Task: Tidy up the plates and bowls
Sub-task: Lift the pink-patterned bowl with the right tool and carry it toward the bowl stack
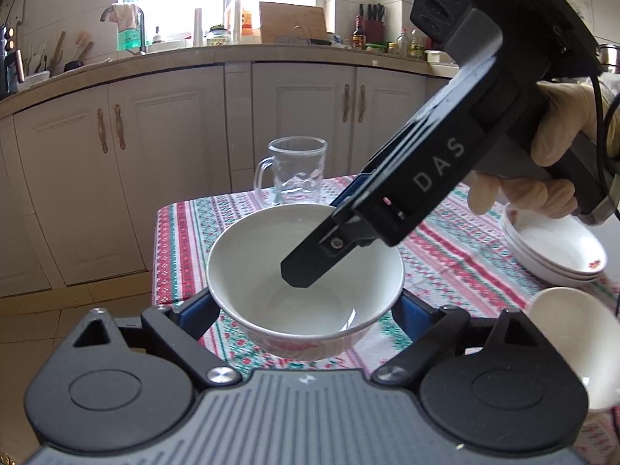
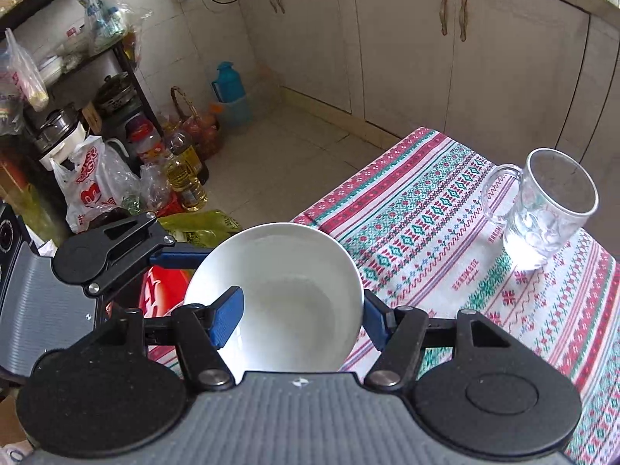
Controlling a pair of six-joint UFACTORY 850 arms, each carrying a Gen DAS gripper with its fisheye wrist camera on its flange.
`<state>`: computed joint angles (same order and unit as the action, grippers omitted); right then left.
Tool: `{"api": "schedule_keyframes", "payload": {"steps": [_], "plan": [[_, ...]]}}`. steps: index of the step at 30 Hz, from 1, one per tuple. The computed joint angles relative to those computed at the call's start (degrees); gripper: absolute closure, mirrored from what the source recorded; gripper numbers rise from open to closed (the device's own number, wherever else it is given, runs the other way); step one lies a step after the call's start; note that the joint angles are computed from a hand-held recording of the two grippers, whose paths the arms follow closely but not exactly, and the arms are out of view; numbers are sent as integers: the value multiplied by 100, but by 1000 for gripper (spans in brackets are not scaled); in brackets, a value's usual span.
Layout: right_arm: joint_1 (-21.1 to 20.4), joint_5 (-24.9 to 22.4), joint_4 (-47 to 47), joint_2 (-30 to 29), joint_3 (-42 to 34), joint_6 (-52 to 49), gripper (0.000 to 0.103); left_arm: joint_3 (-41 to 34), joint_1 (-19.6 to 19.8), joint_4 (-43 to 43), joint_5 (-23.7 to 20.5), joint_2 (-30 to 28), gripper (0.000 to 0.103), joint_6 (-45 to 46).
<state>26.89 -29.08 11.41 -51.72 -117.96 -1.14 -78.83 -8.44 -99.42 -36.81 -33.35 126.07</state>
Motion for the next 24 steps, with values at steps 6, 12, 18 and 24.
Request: {"api": "schedule_keyframes", "payload": {"steps": [6, 12, 18, 24], "plan": [[147, 453, -50, 709, 998, 94, 31, 476, 5, 125, -93, 461, 9, 19], [300, 865, -142, 1352, 1924, 293, 31, 996, -22, 151, -159, 931, 9, 161], [472, 1225, -583, 1941, 2756, 856, 31, 1389, -77, 291, -215, 1315, 9, 125], [617, 1498, -1285, 2432, 3440, 1640, 31, 1683, -149, 383, -270, 1562, 9, 109]]}}
